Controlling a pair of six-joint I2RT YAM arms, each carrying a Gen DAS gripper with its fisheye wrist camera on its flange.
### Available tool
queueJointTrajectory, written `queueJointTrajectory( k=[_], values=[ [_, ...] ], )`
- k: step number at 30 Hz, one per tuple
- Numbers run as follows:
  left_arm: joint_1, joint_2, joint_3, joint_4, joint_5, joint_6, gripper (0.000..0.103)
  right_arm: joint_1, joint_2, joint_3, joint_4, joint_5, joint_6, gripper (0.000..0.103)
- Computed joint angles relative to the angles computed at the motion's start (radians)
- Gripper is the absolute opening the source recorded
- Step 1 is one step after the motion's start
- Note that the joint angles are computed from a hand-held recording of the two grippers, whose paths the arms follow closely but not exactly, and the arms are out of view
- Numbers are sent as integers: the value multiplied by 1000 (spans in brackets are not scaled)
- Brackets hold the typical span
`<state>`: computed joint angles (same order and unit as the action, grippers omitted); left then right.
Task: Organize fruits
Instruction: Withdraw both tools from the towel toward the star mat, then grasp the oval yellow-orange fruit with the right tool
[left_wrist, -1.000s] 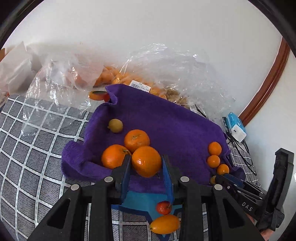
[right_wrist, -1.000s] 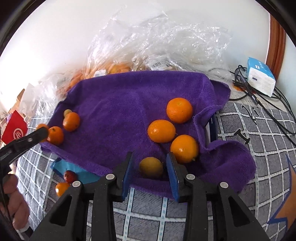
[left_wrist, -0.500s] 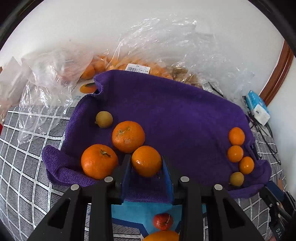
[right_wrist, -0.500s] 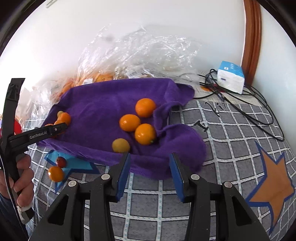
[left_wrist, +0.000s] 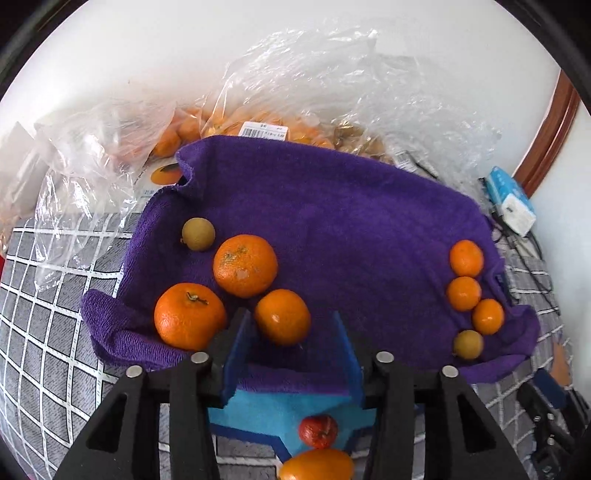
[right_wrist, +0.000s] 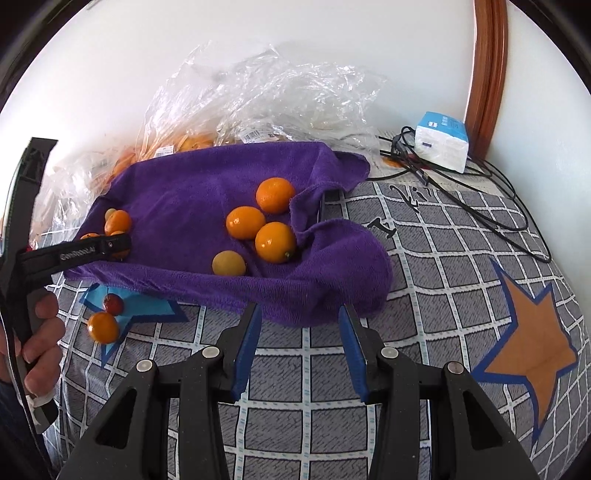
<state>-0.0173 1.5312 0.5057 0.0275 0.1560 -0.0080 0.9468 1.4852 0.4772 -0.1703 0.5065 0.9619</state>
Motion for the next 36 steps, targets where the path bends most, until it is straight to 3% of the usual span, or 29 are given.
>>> queueJointTrajectory(
  k=[6, 13, 17, 23, 32, 36],
  values=[
    [138, -248, -76, -113, 134, 79, 51, 64, -36, 26, -85, 50, 77, 44],
    [477, -402, -135, -232, 283, 304, 52, 147, 26, 106, -147, 93, 168, 45],
    [692, -345, -150, -221, 343, 462, 52, 204, 102, 172, -134, 115, 188, 45],
    [960, -141, -127, -151, 405, 665, 52, 243, 254, 295, -81, 73, 158, 45],
    [1078, 30, -72, -125, 426, 792, 52, 268, 468, 490, -4, 5, 53, 47],
    [1099, 70, -40, -171, 452, 809, 52, 262, 523, 541, 2, -17, 43, 51]
  ],
)
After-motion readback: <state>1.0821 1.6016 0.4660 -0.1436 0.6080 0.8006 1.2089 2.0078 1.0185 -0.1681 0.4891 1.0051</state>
